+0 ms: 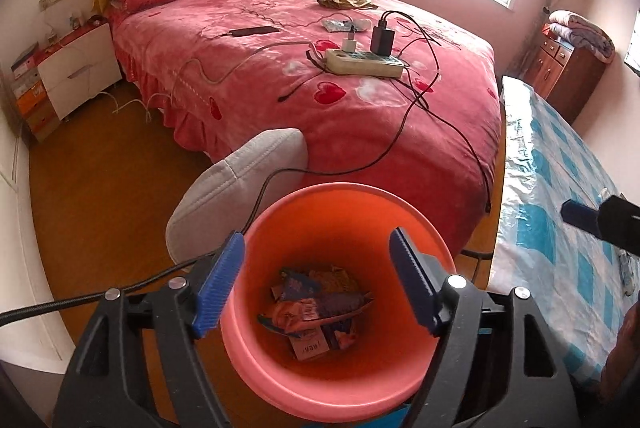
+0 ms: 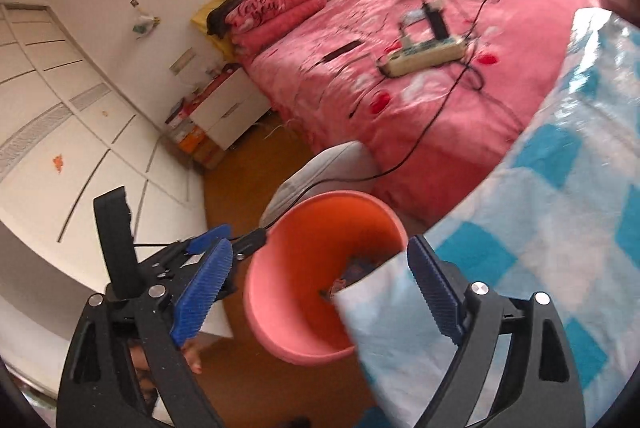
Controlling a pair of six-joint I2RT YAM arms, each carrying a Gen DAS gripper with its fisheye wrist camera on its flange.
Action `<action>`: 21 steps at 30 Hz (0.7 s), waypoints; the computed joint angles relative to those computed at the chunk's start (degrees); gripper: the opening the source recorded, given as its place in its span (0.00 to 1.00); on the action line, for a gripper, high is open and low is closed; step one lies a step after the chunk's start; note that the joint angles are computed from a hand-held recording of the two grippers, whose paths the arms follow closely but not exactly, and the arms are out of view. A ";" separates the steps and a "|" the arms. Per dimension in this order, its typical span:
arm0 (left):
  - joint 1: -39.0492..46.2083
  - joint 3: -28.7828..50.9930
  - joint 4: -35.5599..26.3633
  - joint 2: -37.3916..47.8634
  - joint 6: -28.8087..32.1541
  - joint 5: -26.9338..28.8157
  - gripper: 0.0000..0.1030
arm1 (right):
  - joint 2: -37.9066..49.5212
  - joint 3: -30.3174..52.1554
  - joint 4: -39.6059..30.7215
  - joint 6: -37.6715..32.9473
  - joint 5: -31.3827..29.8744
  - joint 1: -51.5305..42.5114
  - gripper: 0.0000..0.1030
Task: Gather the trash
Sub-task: 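Carry the snack packet and milk carton to the pink bucket and release both, then move both tools back over the table toward the remaining trash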
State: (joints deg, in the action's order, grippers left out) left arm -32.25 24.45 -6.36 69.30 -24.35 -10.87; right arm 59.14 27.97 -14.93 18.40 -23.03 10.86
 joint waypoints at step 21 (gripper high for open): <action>-12.75 5.39 -2.83 0.91 -3.12 -5.42 0.78 | -25.91 -4.50 -20.04 -9.82 5.18 -12.70 0.91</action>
